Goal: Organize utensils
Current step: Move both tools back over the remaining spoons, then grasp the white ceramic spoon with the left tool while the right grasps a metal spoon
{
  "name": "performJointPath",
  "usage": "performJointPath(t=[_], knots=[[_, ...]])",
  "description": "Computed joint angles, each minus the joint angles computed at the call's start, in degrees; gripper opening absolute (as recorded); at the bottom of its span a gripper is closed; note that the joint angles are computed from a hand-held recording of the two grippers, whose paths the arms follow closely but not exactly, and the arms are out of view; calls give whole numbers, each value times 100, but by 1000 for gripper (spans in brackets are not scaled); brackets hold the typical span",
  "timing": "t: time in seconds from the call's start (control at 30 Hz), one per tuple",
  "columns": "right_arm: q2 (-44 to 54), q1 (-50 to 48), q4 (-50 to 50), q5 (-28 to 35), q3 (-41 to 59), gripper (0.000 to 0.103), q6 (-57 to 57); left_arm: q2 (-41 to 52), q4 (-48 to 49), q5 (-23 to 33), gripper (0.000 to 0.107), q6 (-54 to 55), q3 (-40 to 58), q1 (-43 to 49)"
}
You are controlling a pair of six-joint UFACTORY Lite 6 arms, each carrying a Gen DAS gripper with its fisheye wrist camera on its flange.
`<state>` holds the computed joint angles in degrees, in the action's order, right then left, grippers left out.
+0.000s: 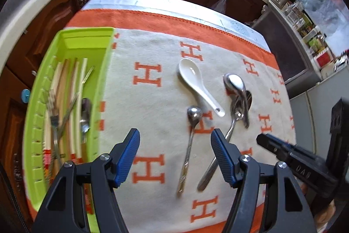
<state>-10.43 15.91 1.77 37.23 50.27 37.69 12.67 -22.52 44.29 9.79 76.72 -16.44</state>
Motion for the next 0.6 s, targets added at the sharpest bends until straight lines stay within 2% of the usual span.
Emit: performJointPath(t=[0.33,0.6], knots=[[806,-1245,935,-218,590,23,-1734,2910,-215,473,66,-842,2870,-139],[1600,-1793,1734,-297,1220,23,-2864,3933,350,544,69,-1530,4183,-486]])
